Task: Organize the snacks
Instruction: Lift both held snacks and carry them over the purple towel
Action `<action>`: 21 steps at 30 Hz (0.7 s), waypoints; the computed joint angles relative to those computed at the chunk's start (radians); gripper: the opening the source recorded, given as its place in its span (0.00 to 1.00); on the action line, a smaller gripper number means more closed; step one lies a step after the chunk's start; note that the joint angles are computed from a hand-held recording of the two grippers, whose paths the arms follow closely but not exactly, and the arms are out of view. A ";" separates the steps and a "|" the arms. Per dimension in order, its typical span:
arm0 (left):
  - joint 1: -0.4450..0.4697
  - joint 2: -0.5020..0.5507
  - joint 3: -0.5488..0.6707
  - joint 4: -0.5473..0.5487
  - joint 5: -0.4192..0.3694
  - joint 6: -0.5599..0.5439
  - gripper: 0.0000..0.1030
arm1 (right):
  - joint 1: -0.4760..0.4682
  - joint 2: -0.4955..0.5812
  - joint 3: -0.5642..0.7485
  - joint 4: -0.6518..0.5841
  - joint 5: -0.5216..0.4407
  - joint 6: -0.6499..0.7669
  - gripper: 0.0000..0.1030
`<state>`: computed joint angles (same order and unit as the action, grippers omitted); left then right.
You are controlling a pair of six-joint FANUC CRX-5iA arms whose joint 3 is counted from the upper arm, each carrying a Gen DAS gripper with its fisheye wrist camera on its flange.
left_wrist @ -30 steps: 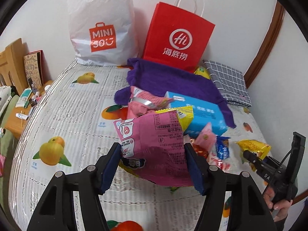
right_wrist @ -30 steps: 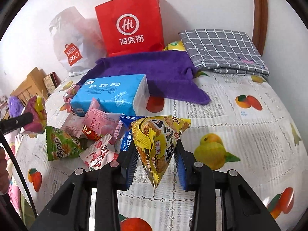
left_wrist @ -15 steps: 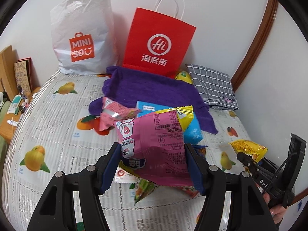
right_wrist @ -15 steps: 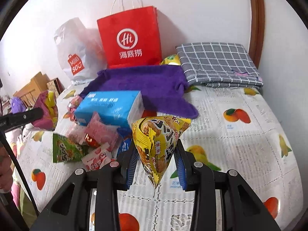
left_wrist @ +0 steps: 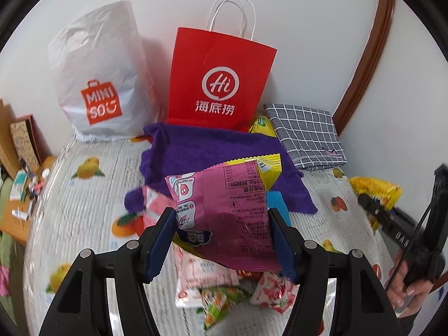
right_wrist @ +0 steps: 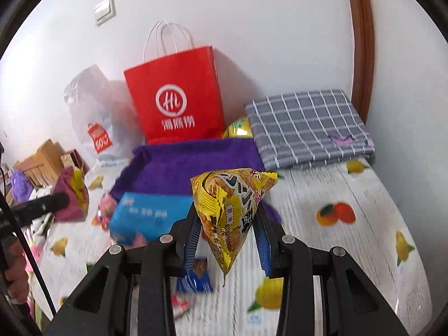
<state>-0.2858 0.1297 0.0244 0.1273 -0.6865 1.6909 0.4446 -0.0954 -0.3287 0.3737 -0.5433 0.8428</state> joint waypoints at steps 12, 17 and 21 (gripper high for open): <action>0.052 0.116 0.160 0.027 -0.062 -0.108 0.62 | -0.015 0.147 0.180 0.011 0.014 0.008 0.35; 0.064 0.162 0.214 0.039 -0.071 -0.122 0.62 | -0.021 0.208 0.270 -0.039 -0.004 0.086 0.35; 0.068 0.196 0.250 0.055 -0.071 -0.130 0.62 | -0.032 0.261 0.366 -0.148 -0.034 0.210 0.35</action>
